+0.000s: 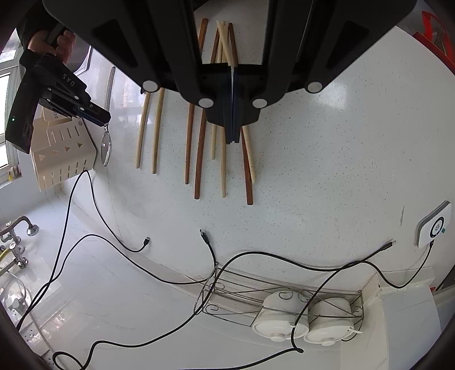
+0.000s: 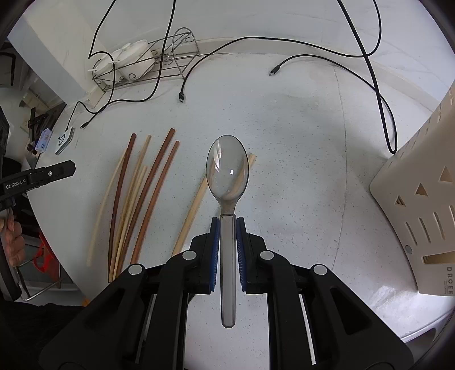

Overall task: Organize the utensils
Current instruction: 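Lift the grey spoon with the right gripper while the left gripper holds the light chopstick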

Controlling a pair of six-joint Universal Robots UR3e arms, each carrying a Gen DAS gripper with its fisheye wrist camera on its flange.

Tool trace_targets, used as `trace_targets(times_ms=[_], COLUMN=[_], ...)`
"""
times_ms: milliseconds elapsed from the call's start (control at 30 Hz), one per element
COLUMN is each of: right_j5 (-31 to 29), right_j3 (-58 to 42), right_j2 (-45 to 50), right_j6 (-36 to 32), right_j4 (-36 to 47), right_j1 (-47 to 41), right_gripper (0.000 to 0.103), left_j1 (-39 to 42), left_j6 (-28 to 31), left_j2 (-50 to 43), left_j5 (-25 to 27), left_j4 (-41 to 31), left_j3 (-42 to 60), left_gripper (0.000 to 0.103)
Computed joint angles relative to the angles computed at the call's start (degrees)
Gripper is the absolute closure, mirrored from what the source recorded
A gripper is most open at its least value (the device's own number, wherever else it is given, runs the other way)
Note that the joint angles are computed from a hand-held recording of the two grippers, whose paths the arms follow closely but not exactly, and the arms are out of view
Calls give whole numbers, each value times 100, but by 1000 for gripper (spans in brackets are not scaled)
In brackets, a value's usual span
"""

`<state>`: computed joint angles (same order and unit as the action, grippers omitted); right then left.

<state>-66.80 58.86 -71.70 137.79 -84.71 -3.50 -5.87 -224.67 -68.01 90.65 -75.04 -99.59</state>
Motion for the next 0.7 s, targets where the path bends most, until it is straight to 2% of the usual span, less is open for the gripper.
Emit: trace_targets(times_ms=[100,200,367,533,633,700], right_j5=[-15,-44,-34,-7,16,30], right_j3=[-12,-2,-10,-20,-40,-70], right_j2=[-1,-14,-18,16,50,80], right_j6=[-37,-50,-83,-102,-126,-136], right_j4=[33,30,72,87,111,130], right_j1=[-30,-36,-132,-243,-286,-302], right_gripper=[92,92,92,92,92,92], left_j1=[88,360,413,642,901,893], left_j6=[74,57,-180,-730,-751,-781], left_j2=[-34,55,-81,86,169,44], left_j5=[-103,-465,-679,-751,-1066,-1067], left_j4=[3,126,172,-58,-105,-142], left_j3=[-74,-394,-580,-835,-1075,-1048], left_gripper=[103,103,103,103,103,101])
